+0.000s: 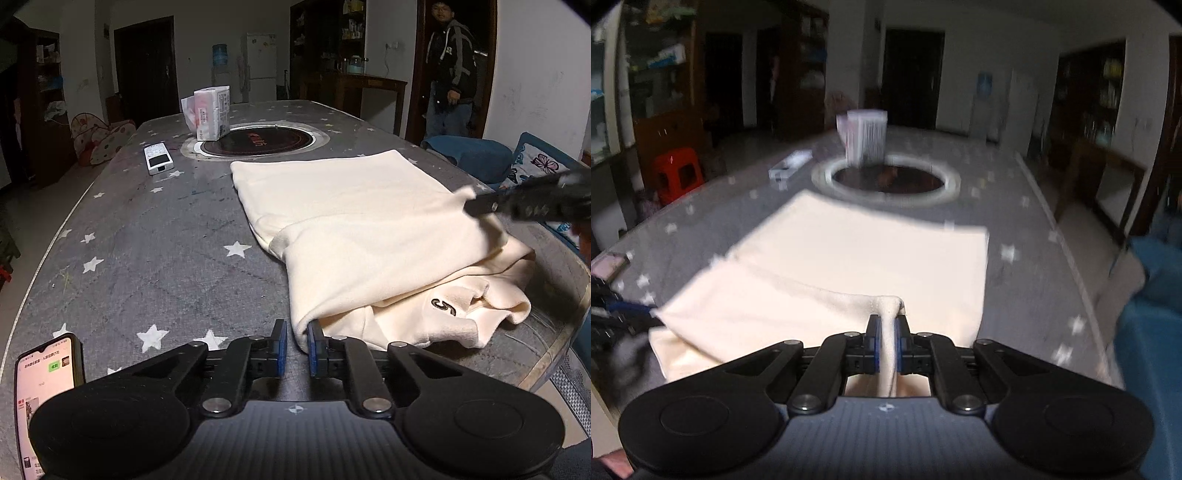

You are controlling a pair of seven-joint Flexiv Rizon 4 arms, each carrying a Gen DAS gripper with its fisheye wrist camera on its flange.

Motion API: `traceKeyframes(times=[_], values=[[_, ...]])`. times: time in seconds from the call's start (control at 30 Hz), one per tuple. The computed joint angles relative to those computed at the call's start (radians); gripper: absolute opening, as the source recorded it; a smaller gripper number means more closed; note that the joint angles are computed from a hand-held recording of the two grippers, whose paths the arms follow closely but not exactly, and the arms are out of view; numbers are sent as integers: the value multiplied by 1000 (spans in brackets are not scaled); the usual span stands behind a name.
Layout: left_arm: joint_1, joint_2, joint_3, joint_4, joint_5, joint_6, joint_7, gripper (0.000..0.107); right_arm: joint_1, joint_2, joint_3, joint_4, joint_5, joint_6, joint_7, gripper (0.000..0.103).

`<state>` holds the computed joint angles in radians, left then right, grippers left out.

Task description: Fold clothes

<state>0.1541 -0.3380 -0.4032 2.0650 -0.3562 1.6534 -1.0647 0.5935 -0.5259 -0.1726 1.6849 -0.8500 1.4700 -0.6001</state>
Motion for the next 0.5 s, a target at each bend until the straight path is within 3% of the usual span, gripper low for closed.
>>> traceKeyframes(times=[0.17, 0.5], values=[[7, 14, -1, -1, -11, -31, 25, 13, -39, -19, 70, -17, 84, -54, -63, 9], [122, 60, -156, 31, -184, -31, 200, 17, -10, 15, 0, 28, 32, -3, -17, 12]])
